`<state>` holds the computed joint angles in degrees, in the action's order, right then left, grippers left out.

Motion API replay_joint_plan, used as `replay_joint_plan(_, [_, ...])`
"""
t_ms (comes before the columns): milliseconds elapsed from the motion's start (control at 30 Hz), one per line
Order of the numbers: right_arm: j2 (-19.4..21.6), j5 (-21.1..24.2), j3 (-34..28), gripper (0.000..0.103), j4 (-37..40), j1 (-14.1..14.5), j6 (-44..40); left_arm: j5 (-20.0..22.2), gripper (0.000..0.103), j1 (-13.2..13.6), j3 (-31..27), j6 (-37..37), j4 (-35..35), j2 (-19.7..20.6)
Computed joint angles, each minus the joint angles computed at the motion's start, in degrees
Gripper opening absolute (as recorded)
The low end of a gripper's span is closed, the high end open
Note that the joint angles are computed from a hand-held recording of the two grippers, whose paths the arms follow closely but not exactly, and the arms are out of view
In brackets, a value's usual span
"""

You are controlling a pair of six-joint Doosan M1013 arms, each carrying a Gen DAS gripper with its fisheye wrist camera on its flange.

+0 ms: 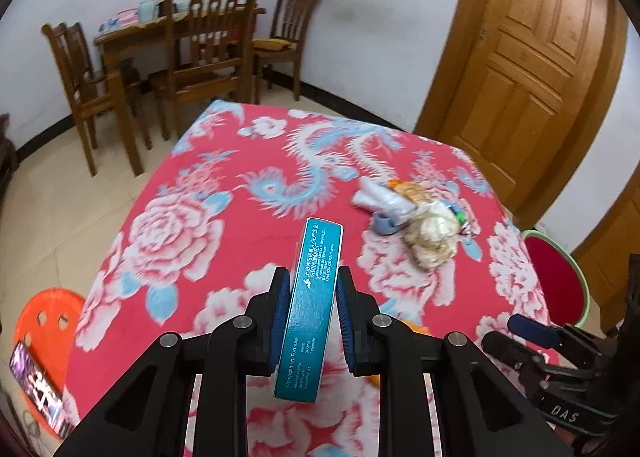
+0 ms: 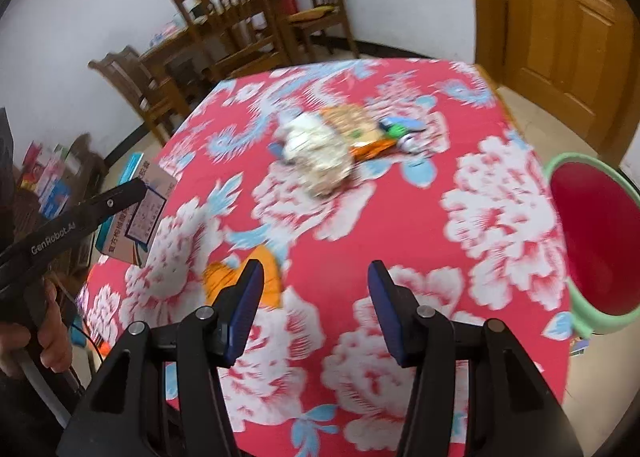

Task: Collect trash
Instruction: 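Grasp the orange cloth item with the right gripper while the left holds the box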

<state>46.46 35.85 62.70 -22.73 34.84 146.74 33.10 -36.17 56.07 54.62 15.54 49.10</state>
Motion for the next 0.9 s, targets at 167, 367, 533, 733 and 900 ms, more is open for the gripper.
replay_joint_plan(167, [2.09, 1.32, -3.11, 0.055, 5.30, 0.51, -6.38, 0.27, 0.023, 0.46, 1.62, -3.45, 1.98, -0.58])
replay_joint_plan(367, [5.22, 4.84, -8.15, 0.055, 8.80, 1.07, -11.82, 0.34, 0.023, 0.99, 2.81, -5.70, 2.49, -0.92])
replay_joint_plan(533, [7.70, 8.20, -12.21, 0.055, 10.98, 1.22, -14.68, 0.07, 0.023, 1.44, 3.43, -5.99, 1.75, -0.99])
replay_joint_plan(733, [9.41, 10.67, -14.99, 0.057, 9.13, 1.68, -14.68, -0.09, 0.023, 1.70, 3.60, -5.82, 1.00, -0.92])
replay_joint_plan(900, [9.85, 11.15, -15.47, 0.056, 6.16, 2.19, -13.76, -0.04, 0.023, 1.72, 3.41, -4.77, 0.01, -0.69])
